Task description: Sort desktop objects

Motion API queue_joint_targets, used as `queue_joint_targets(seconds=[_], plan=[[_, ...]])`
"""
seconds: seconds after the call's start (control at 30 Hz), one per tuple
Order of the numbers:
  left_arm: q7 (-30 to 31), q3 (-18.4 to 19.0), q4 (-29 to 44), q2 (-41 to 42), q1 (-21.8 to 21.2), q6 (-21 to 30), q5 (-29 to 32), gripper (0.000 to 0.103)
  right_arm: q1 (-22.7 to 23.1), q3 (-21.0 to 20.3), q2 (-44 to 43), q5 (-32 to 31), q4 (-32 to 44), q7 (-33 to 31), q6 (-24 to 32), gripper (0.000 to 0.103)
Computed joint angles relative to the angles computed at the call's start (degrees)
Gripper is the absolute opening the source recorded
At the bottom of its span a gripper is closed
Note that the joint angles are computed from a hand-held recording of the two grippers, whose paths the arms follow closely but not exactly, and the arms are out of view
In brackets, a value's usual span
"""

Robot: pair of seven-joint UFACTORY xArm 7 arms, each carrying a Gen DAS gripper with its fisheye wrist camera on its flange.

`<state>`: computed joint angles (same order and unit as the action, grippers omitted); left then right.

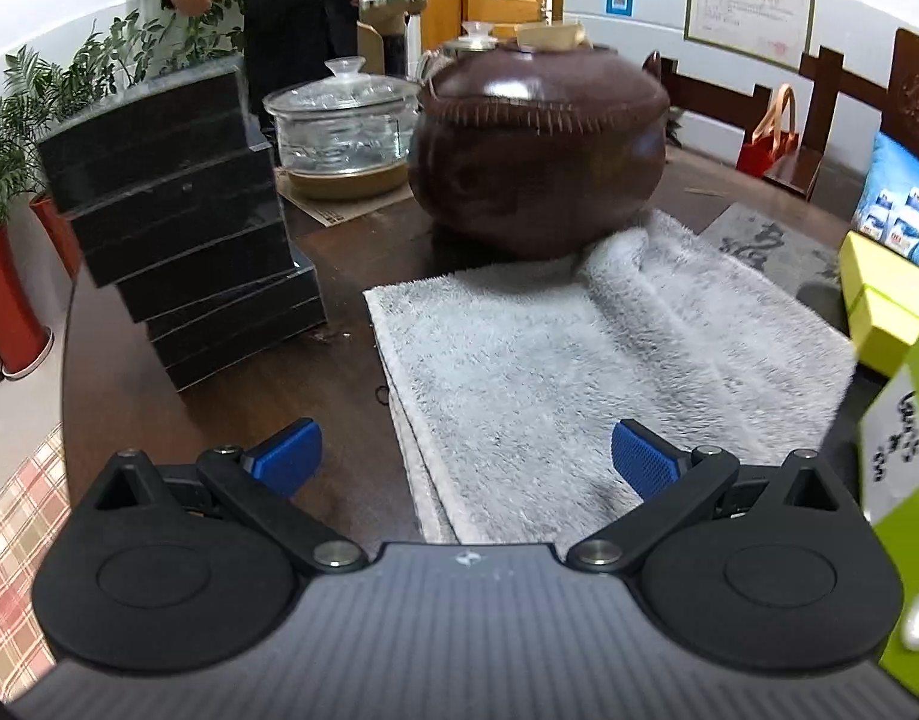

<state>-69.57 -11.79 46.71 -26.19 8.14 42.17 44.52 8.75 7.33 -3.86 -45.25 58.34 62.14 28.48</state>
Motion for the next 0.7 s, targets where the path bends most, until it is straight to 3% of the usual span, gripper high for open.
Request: queue_joint_targets(seconds=[0.3, 0.4, 0.57, 0.7], plan=[[5.43, -2.59, 1.07, -4.17, -3.79, 6.12, -4.02, 0.103, 0.54, 2.18, -4.92, 3.35, -2.03, -5.78, -3.06, 0.103], [8.06, -2.43, 0.34, -5.79, -6.01, 4.87, -6.50, 0.103, 0.01, 3.37, -7.01, 2.48, -2.99, -6.26, -5.09, 0.103], [9.98, -4.22, 0.77, -7.57, -7.75, 5.10, -10.77, 0.103, 0.86, 3.52, -10.32, 10.21, -5.10, -14.66, -9.65, 0.103], [11.40, -6.42, 3.66, -6.87, -9.15, 9.89, -13.14, 0.103, 1.79, 4.38, -12.45, 15.88, -6.06, -21.66, -10.80, 0.103]])
